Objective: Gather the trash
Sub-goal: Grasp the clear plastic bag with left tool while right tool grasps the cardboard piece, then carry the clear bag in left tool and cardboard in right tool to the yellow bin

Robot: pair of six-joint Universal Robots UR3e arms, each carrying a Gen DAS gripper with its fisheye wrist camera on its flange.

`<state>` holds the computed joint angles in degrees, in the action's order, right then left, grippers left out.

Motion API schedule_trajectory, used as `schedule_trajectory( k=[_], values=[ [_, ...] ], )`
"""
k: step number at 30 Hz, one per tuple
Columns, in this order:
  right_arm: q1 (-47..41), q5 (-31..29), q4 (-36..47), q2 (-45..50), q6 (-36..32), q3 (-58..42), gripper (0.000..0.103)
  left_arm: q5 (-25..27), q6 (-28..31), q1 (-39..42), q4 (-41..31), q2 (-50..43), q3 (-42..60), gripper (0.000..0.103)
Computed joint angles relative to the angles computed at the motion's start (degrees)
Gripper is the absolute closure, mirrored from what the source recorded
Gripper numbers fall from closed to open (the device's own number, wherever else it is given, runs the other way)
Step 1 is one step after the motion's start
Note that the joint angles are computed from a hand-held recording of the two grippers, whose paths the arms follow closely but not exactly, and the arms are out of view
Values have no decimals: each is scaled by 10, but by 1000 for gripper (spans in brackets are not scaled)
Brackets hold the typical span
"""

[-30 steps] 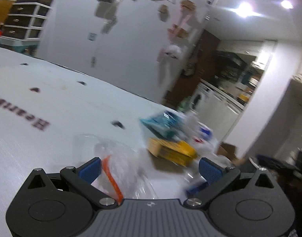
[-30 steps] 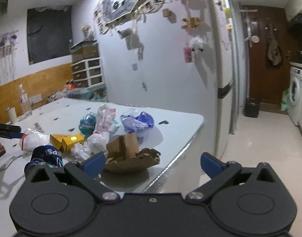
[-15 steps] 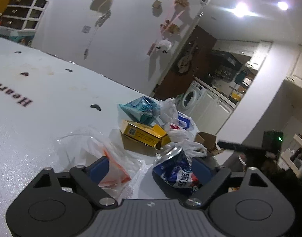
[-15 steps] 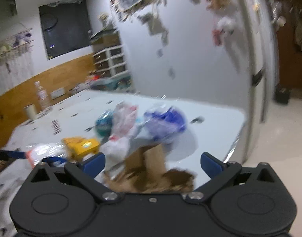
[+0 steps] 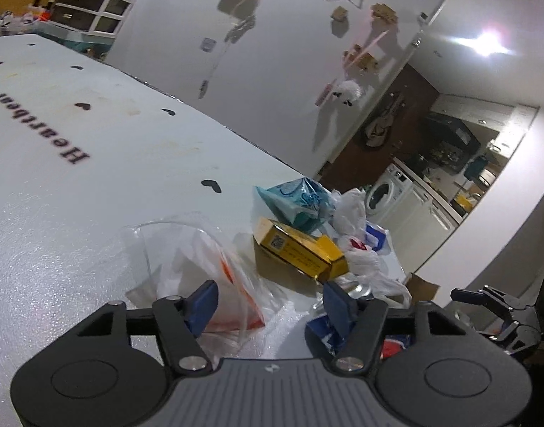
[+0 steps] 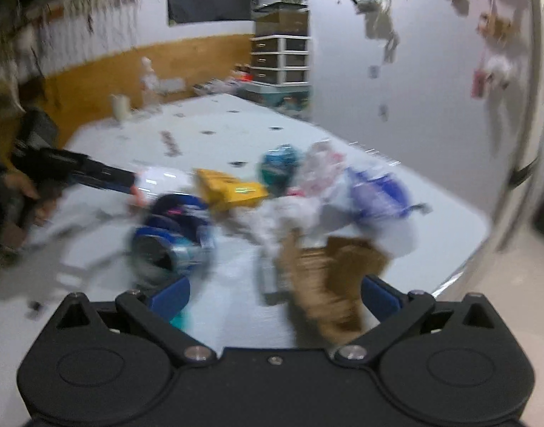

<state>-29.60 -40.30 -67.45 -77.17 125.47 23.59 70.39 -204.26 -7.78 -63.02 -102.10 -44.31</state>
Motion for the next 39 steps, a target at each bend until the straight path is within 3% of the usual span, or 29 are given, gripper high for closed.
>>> schedule_trajectory(
  k=[1,3,11,16,18,20,22,34,36,39],
  values=[
    [14,-21,-43,6,23,11,0,5,-7,-2,3,-5,4,45],
    [30,-44,-32,43,31,-38,0,15,-16,-7,3,-15,15,50],
    [67,-88,-84,93,78,-53,0,39,-53,-17,-4,-53,58,54],
    [64,-61,-147,68,127,24,1,69,-99,-21,20,-57,45,67],
    [61,-50,-153,69,152,27,13,76,-112,-20,16,-65,57,67],
    [62,-50,-154,76,180,15,17,93,-123,-21,13,-74,73,68],
    [58,-46,-178,62,194,46,20,116,-137,-24,0,-86,96,78],
    [59,-61,-124,21,74,80,20,172,-128,-51,-34,-115,165,87],
    [68,-78,-104,24,56,70,29,181,-124,-58,-42,-117,176,88],
    [70,-79,-131,-1,50,120,34,194,-111,-68,-66,-121,203,89]
  ],
)
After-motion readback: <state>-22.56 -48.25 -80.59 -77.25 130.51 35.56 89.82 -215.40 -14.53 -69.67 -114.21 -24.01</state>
